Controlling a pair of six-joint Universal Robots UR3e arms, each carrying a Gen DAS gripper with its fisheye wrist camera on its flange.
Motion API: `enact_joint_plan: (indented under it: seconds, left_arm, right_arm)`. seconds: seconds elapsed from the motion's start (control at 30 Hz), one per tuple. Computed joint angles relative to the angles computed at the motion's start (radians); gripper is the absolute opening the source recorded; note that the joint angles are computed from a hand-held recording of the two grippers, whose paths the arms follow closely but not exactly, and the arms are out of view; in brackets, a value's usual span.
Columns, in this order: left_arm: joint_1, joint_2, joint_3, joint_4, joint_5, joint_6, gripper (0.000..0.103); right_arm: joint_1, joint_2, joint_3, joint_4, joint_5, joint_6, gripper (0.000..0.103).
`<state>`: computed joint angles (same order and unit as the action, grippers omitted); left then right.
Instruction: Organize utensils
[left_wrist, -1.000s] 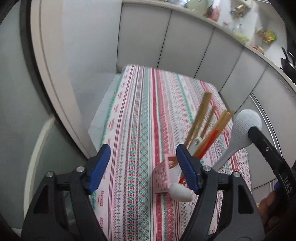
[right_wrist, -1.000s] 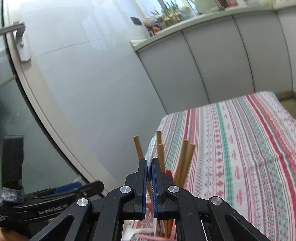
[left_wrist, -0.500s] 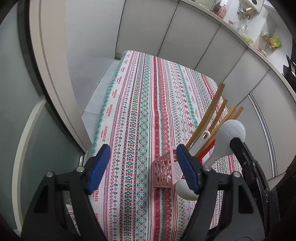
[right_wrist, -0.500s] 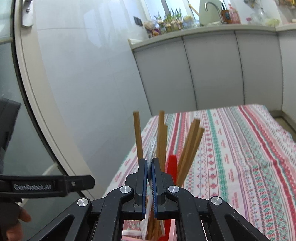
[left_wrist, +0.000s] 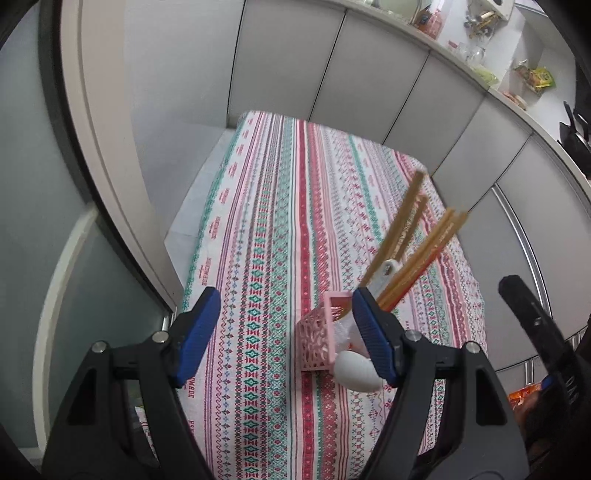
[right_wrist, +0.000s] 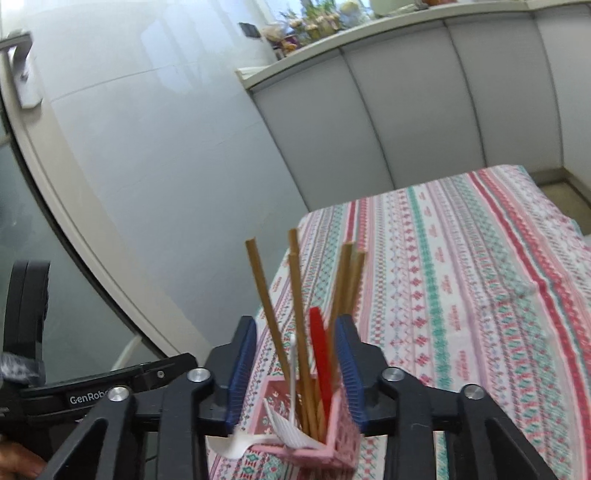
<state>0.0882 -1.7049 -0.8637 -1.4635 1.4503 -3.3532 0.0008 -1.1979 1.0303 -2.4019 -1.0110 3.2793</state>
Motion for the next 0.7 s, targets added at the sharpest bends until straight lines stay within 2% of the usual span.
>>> enact_joint_plan:
  seconds: [0.07,0.13,0.17,0.23,0.27,0.37,0.43,0.57,0.7]
  left_arm:
    - [-0.046,0.005,0.032,-0.001,0.048,-0.016,0.082]
    - [-0.100,0.010,0.059,-0.007,0.095,-0.027,0.085]
    - [-0.136,0.007,0.086,-0.026,0.123,-0.028,0.088]
    - [-0.204,-0.012,0.153,-0.086,0.179,-0.038,0.096]
    - [-0.246,-0.025,0.194,-0.124,0.216,-0.051,0.099]
    - [-0.349,-0.022,0.236,-0.168,0.301,-0.101,0.102]
    - [-0.412,-0.021,0.263,-0.189,0.354,-0.141,0.102]
    - [-0.558,-0.036,0.353,-0.257,0.485,-0.225,0.102]
    - [-0.688,-0.088,0.493,-0.352,0.597,-0.304,0.102]
  right_arm:
    - [-0.023,-0.045,-0.015,0.085,-0.037,-0.023,0.057]
    - [-0.047,-0.101,-0.019,0.166,-0.084,-0.052,0.066]
    - [-0.059,-0.132,-0.014,0.199,-0.107,-0.061,0.068]
    - [-0.087,-0.206,0.003,0.280,-0.161,-0.082,0.080]
    - [-0.102,-0.242,0.015,0.314,-0.181,-0.090,0.082]
    - [-0.184,-0.368,0.060,0.444,-0.164,-0.133,0.091]
    - [-0.245,-0.454,0.095,0.514,-0.136,-0.167,0.101]
    - [-0.304,-0.593,0.094,0.671,-0.191,-0.247,0.102]
    - [-0.403,-0.713,0.098,0.783,-0.159,-0.318,0.102]
